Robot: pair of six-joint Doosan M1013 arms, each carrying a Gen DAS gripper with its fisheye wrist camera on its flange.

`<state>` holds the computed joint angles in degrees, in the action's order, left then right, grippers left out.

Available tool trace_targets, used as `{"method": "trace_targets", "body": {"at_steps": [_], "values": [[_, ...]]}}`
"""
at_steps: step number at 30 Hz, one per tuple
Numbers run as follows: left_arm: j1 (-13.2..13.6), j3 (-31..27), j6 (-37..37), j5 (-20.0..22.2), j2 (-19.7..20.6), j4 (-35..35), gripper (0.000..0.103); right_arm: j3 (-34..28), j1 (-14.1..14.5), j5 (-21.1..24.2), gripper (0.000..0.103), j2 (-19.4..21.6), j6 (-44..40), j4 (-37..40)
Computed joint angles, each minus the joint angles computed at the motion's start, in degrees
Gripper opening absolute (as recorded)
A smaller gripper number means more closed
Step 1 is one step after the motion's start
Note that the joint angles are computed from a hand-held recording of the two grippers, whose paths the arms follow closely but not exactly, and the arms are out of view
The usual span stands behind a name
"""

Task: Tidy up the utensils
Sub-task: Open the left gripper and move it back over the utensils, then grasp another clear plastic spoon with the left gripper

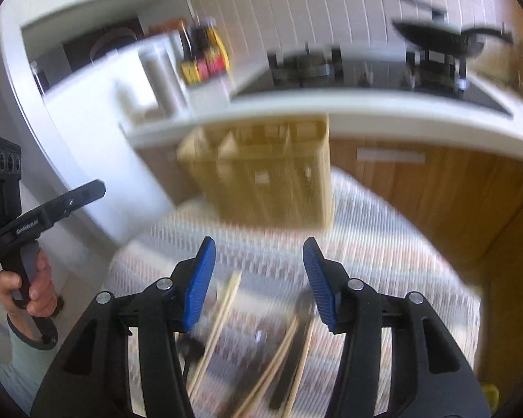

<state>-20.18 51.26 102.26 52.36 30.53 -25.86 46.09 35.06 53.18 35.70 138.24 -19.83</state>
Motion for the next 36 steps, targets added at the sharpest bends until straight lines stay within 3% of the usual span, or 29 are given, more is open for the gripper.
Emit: {"method": "trace_targets", "body": {"at_steps": [3,8,15,23,27,30,36], "values": [[0.23,0.85,-0.83,6.36,0.52,0.51,0.052,-1.17,-0.35,3.92,0.049,1.07,-2.45,6.74],[-0.29,3.37,-3.13,11.33,1.16,3.61,0.057,-1.89,-1.21,7.25,0.049,2.69,-4.44,16.48],[-2.16,5.85,-2.99,12.53,1.46,9.01,0.058,-4.57,-1.57,11.88,0.049,5.47,-4.22,19.91],[-5.01,8.04,-4.01,9.8,0.75,19.2,0.056,-7.64,-1.73,14.92,0.049,8.16,-3.8,20.01],[-5.67,8.67,-3.92,8.42,0.5,21.57,0.048,-9.13,-1.62,15.91,0.049,9.43,-4.66,20.13],[-5.44,8.75,-3.32,7.9,0.52,21.0,0.036,-10.59,-1.33,16.11,0.049,10.34,-5.61,19.62],[-3.38,8.46,1.88,7.47,0.74,13.97,0.018,-15.17,-0.94,18.39,0.049,13.02,-7.48,19.71]]}}
